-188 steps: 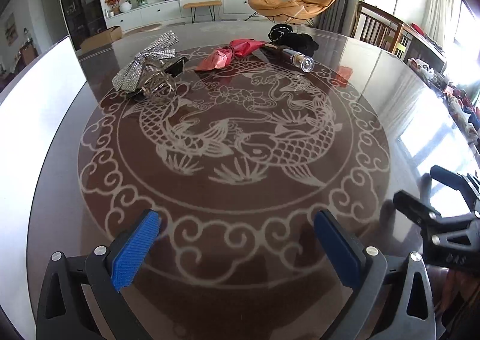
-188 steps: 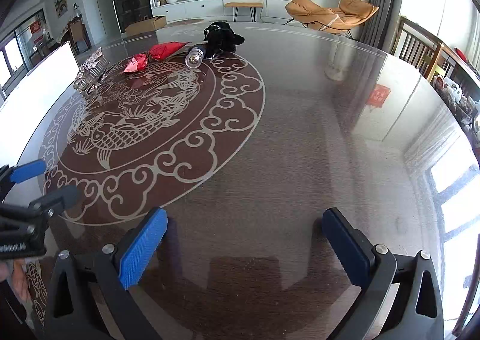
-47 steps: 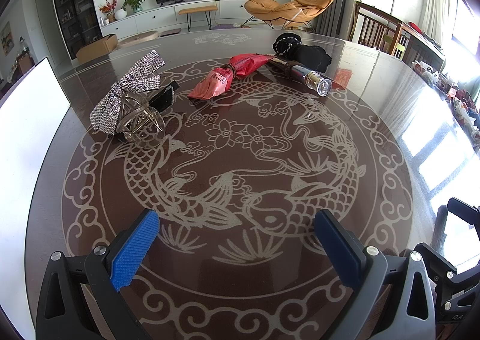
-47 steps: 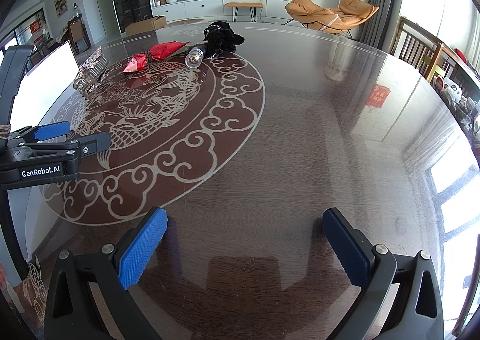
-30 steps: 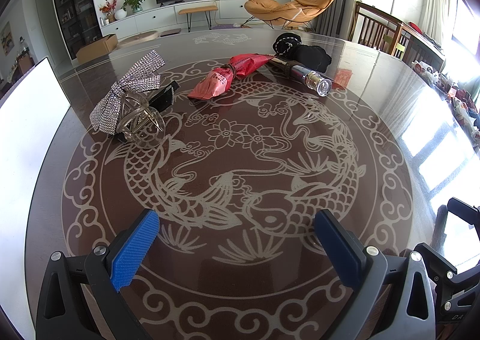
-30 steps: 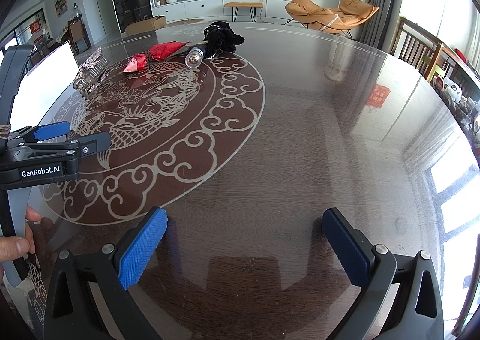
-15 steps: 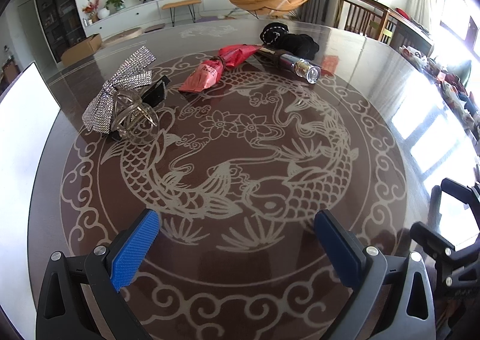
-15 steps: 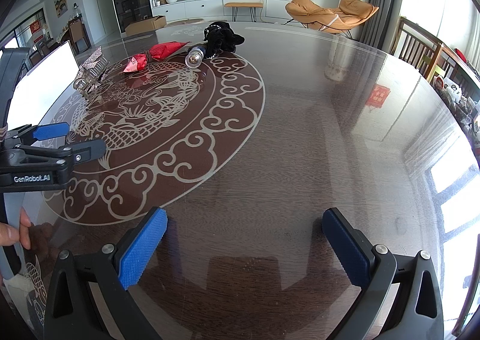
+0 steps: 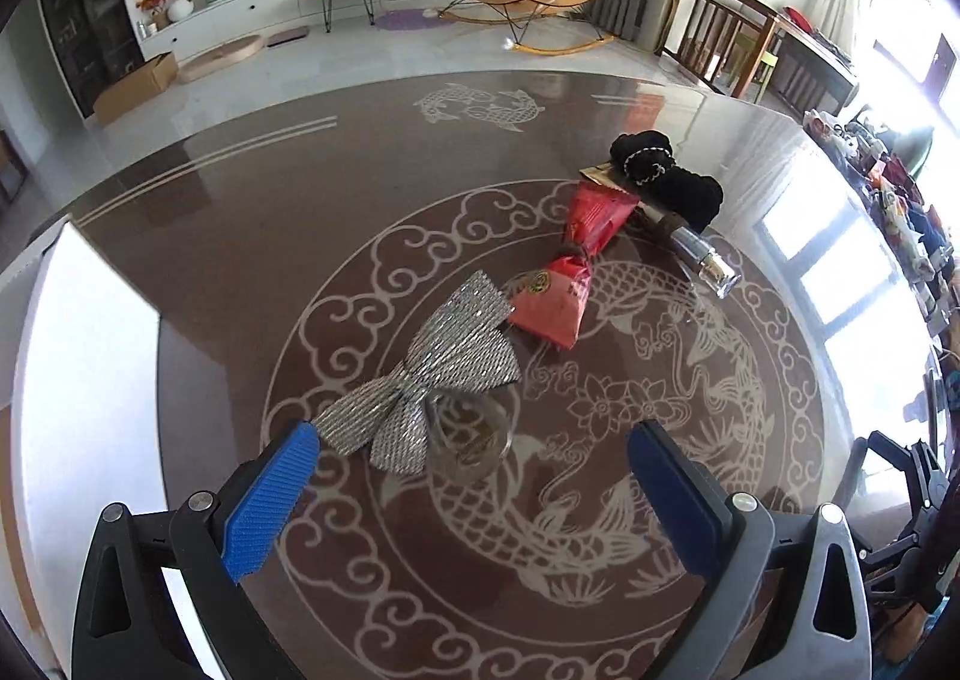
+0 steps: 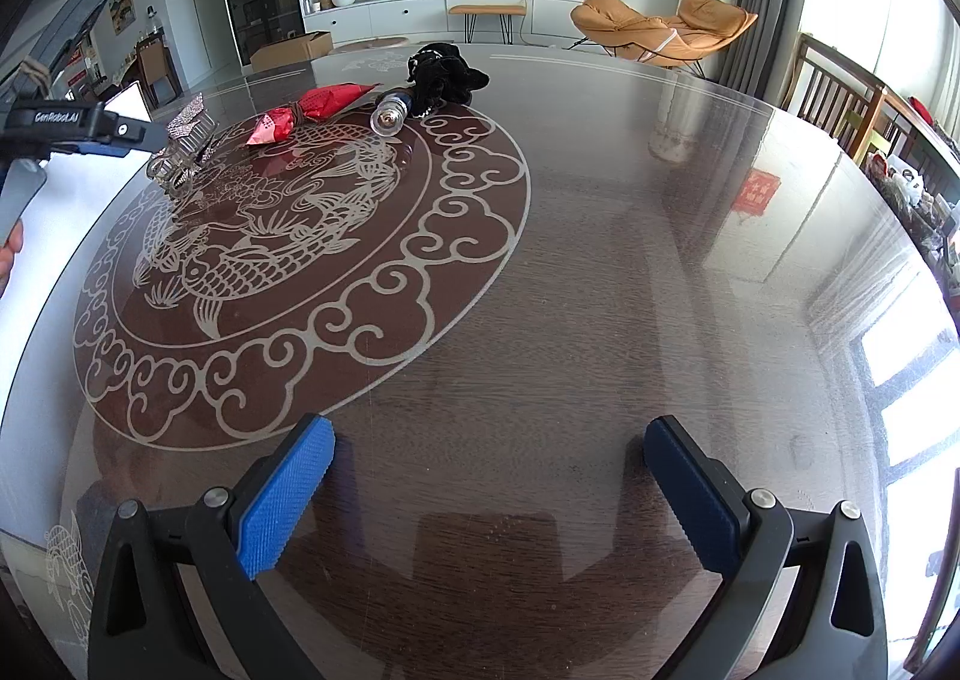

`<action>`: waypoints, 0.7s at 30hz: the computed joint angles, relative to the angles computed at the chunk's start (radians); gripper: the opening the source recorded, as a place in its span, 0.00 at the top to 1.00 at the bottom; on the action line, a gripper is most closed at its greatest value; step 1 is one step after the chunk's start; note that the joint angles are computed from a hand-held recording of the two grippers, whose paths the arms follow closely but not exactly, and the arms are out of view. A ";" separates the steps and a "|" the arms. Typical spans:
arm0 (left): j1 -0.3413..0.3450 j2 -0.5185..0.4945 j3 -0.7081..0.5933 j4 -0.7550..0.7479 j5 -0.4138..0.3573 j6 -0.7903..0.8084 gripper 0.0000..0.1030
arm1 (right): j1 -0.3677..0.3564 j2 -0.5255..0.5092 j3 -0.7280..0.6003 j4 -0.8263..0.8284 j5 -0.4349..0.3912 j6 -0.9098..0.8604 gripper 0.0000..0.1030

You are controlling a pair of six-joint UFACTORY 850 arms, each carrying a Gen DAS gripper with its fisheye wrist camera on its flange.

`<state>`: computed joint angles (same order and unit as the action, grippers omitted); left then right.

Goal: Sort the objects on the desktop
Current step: 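Lower the left tool onto the silver rhinestone bow and grasp it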

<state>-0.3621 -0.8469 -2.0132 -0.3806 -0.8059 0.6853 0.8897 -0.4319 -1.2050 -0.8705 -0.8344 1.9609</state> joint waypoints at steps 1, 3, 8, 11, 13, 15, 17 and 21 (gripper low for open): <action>-0.001 -0.037 -0.057 0.000 -0.042 -0.001 0.00 | 0.000 0.000 -0.001 0.000 0.000 -0.001 0.00; -0.007 -0.068 -0.099 0.026 -0.059 -0.009 0.00 | 0.000 0.000 0.000 0.000 0.000 0.000 0.00; -0.027 -0.126 -0.167 0.104 -0.054 -0.072 0.00 | 0.000 0.000 0.000 0.000 0.000 0.000 0.00; -0.036 -0.158 -0.204 0.135 -0.054 -0.097 0.00 | 0.000 0.000 0.000 0.000 0.000 0.000 0.00; -0.040 -0.169 -0.217 0.144 -0.049 -0.100 0.00 | -0.001 -0.001 -0.001 0.000 0.000 -0.001 0.00; -0.042 -0.170 -0.214 0.129 -0.034 -0.089 0.00 | -0.001 -0.001 -0.001 0.000 0.000 -0.001 0.00; -0.038 -0.169 -0.207 0.090 -0.017 -0.064 0.00 | -0.001 -0.001 -0.001 0.000 0.000 -0.001 0.00; -0.021 -0.115 -0.110 -0.010 0.087 -0.028 0.12 | -0.001 -0.001 -0.001 0.000 0.000 -0.001 0.00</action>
